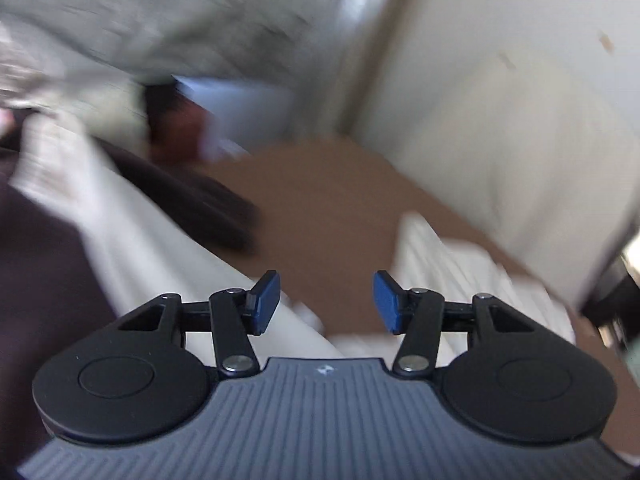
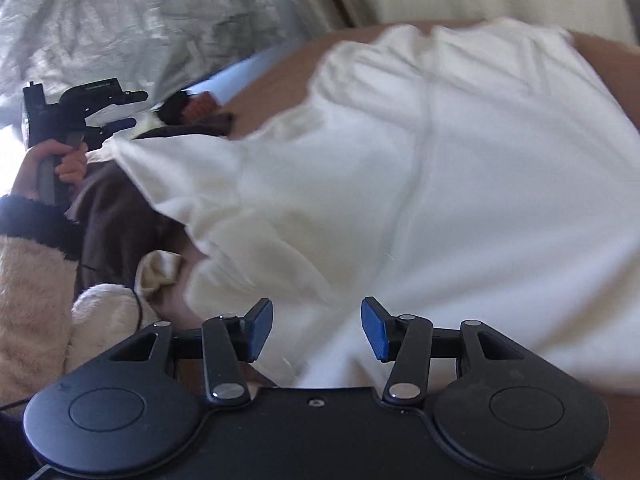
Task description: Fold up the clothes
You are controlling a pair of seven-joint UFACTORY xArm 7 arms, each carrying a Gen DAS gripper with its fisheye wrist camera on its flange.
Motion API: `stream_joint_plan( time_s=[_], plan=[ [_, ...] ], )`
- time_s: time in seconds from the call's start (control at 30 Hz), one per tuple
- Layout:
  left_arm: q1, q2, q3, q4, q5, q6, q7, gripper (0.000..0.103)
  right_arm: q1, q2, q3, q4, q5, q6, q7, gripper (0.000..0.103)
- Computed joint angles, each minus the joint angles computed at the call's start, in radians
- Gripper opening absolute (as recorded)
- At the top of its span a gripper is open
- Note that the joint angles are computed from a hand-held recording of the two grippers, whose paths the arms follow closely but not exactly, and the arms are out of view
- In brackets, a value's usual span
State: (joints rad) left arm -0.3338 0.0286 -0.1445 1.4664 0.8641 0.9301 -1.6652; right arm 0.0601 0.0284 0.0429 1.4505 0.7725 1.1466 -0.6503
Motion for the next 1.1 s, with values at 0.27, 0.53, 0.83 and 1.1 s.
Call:
stream_joint_plan(
  time_s=[0.27,0.53,0.83,1.1],
  plan=[
    [-0.082,0.229,0.004,0.132,-0.220,-0.219,0.179,0.059,0.000,-0.055,-0.010,-0.114,-0.041,0.023,0.052,0.055],
    [-0.163,0.069,-0.018,-0.117,-0.143,-0.324,-0.020,0.066,0.041,-0.078,0.001,-0.219,-0.025,-0.103,0.065,0.046],
    [-0.187,0.099,-0.058,-0.082,-0.276,-0.176,0.163,0.077,0.033,-0.079,-0.020,-0.211,0.017,-0.063,0.141,0.035],
    [-0.186,0.231,-0.036,0.003,-0.470,-0.220,0.376,0.077,0.033,-0.074,-0.021,-0.290,0.136,-0.127,0.162,0.028]
  ],
)
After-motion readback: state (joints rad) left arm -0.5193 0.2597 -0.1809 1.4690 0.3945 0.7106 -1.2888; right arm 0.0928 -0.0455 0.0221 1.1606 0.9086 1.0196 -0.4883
